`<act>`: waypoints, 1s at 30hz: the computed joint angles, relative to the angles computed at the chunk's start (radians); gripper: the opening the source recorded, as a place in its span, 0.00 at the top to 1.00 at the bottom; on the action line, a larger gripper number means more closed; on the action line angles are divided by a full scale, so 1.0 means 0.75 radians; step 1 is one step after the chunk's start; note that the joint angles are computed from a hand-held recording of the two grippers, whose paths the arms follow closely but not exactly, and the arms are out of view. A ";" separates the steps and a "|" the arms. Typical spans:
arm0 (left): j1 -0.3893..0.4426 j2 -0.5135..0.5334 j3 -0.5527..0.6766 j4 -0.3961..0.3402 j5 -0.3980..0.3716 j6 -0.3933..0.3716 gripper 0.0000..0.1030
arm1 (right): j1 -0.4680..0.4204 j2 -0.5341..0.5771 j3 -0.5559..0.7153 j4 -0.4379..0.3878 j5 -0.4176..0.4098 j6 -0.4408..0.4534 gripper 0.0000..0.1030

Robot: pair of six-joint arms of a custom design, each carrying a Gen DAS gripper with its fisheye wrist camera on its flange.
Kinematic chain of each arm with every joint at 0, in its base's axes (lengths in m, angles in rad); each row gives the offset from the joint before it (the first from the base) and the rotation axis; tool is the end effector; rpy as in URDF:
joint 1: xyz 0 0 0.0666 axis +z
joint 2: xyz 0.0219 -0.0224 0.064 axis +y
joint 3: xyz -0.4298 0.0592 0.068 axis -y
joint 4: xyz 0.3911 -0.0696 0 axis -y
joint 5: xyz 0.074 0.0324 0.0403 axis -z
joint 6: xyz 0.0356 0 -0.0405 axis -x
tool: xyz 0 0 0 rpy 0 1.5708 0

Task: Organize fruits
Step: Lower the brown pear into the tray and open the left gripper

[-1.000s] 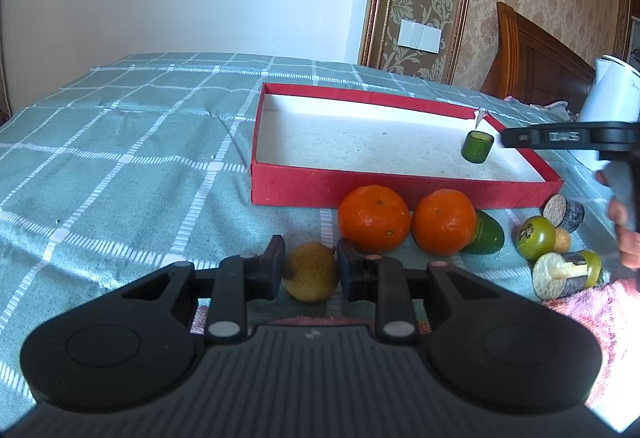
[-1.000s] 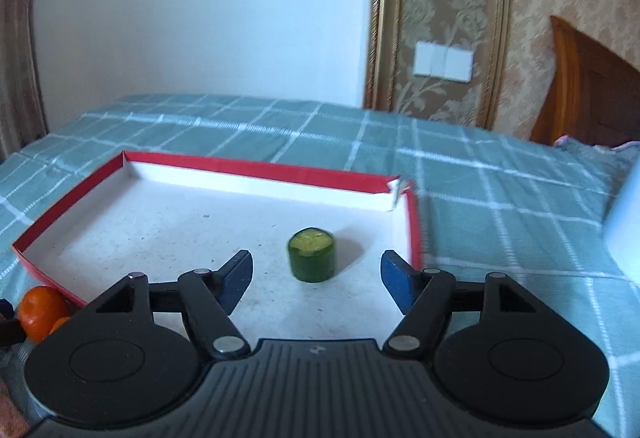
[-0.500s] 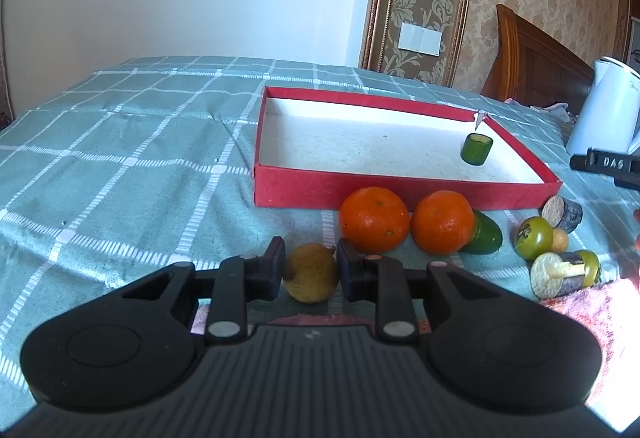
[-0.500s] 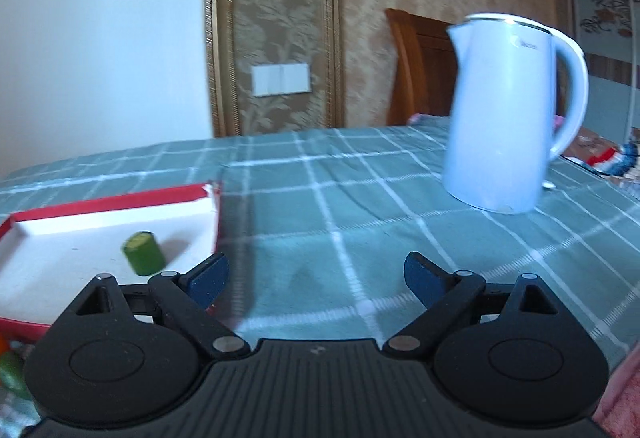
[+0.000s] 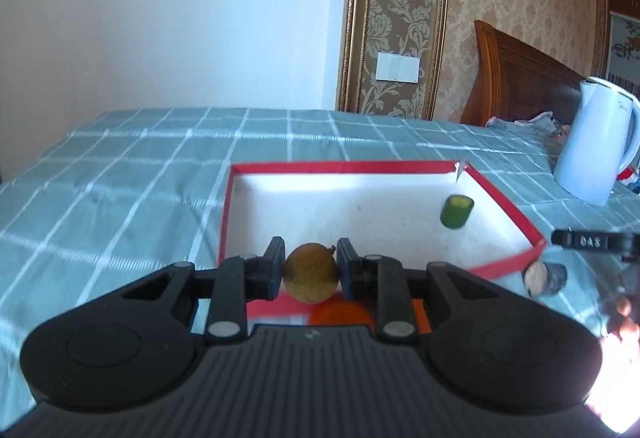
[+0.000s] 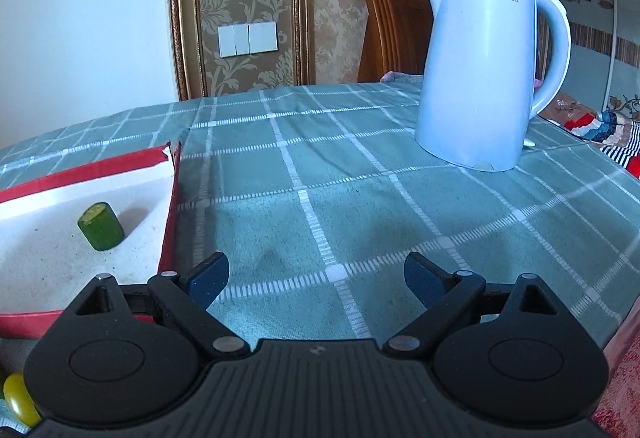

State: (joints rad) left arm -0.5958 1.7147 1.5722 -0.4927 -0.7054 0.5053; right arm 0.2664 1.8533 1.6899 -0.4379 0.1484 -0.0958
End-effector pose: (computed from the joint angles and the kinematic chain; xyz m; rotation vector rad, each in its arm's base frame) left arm 0.5253 -0.3287 0.4305 -0.2820 2.0214 0.0991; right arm 0.6603 0.1743 0.3988 -0.0999 2.1626 0.0470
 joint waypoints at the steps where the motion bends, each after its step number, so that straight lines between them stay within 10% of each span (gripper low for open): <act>1: 0.010 0.023 0.034 -0.020 0.000 -0.012 0.76 | 0.000 0.005 0.009 -0.013 0.000 0.003 0.07; 30: 0.164 0.367 0.519 -0.425 0.162 0.074 0.76 | 0.003 0.060 0.108 -0.188 0.041 -0.024 0.06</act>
State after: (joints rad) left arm -0.4732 1.9897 1.9617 -0.8117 -0.5837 0.5612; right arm 0.2685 1.8985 1.7710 -0.5790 0.1789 -0.1141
